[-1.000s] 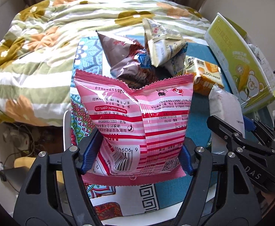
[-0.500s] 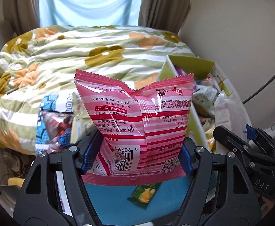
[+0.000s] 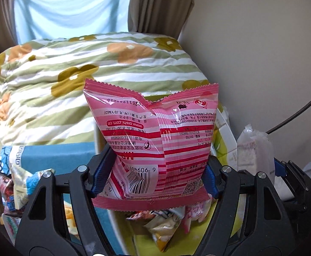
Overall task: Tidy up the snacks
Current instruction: 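Carry both bags into the yellow box and open both tools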
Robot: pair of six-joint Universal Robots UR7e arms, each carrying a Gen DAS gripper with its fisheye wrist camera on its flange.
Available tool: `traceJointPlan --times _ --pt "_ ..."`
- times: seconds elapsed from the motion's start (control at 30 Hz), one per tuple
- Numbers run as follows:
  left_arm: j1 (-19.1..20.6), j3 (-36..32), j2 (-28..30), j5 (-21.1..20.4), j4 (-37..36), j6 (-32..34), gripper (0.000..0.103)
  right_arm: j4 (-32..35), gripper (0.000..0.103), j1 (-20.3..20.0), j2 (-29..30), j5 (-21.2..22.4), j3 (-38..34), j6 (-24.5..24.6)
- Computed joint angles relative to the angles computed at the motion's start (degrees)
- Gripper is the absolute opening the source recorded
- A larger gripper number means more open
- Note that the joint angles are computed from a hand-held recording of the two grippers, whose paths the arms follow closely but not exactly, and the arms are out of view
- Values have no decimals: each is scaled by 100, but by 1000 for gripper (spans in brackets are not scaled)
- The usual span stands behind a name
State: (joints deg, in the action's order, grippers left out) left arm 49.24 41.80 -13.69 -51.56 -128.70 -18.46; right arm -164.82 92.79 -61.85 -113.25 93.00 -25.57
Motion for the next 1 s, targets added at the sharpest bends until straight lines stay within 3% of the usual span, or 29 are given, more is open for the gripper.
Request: traceJointPlan --times 0.1,0.2,0.3,0.63,0.77,1.0 --pt "44 -1005 559 11 537 -139 83 293 62 -121 31 90 -238 -43" --pt "-6 -1054 612 300 589 -272 102 549 62 -211 59 172 -386 -36" --pt "-32 -621 371 453 439 -400 102 768 62 -285 61 276 -479 -26" --pt "-168 2364 -1284 811 -534 -1176 102 1200 62 -390 108 460 -642 -191" --pt "-163 2889 -1593 871 -803 -1302 102 1183 62 -353 157 396 -647 -290" --pt "-199 3459 -1935 920 -1178 -1436 102 1209 63 -422 250 359 -712 -53"
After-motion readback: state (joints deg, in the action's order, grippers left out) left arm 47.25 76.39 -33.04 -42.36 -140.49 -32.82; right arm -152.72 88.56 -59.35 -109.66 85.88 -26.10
